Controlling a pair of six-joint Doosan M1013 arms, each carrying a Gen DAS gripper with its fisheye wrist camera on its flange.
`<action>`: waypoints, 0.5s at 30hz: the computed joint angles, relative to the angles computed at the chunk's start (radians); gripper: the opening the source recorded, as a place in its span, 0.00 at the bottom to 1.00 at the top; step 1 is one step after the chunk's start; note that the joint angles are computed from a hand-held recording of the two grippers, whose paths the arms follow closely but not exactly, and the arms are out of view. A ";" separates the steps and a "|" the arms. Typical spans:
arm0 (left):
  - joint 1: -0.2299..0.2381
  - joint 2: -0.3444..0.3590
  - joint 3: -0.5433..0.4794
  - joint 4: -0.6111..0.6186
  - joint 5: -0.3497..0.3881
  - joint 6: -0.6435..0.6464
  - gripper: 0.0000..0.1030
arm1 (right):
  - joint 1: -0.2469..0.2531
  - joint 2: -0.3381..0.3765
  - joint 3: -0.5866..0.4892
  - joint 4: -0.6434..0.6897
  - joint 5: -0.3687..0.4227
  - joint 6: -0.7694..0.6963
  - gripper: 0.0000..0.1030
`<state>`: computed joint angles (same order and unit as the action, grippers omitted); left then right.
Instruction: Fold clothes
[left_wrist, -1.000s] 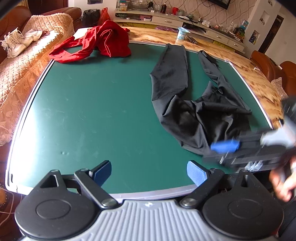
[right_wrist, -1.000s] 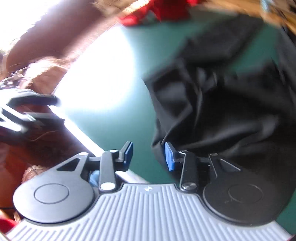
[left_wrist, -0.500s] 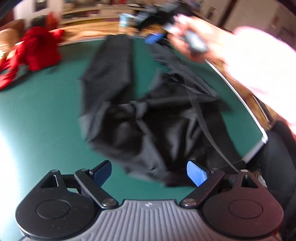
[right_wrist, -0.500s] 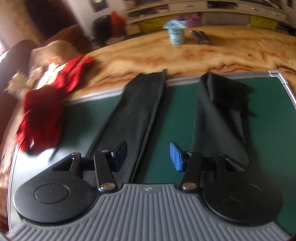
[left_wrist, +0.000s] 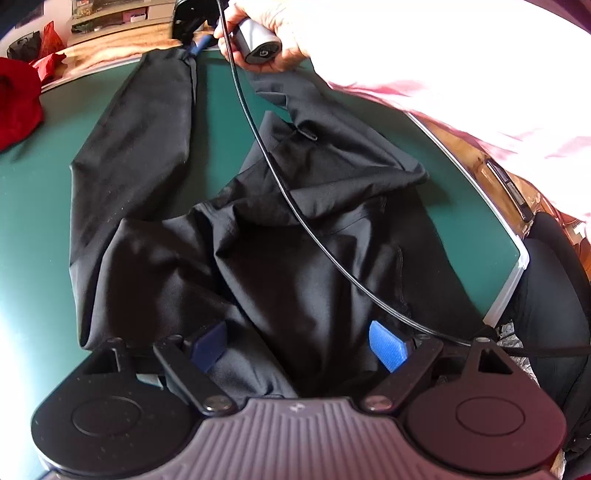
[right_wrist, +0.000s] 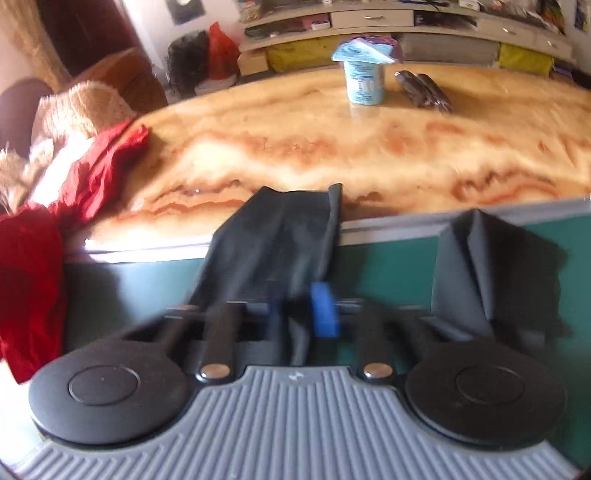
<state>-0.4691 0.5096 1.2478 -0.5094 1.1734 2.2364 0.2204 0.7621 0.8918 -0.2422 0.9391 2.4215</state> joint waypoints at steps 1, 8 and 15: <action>0.000 0.002 -0.002 0.001 0.005 -0.001 0.86 | -0.005 0.003 -0.007 0.022 0.001 -0.024 0.05; 0.001 0.007 -0.003 -0.017 0.024 0.041 0.88 | -0.002 0.107 -0.238 -0.151 0.124 -0.102 0.04; 0.001 0.011 -0.009 -0.026 0.030 0.055 0.88 | 0.030 0.251 -0.505 -0.539 0.232 -0.088 0.23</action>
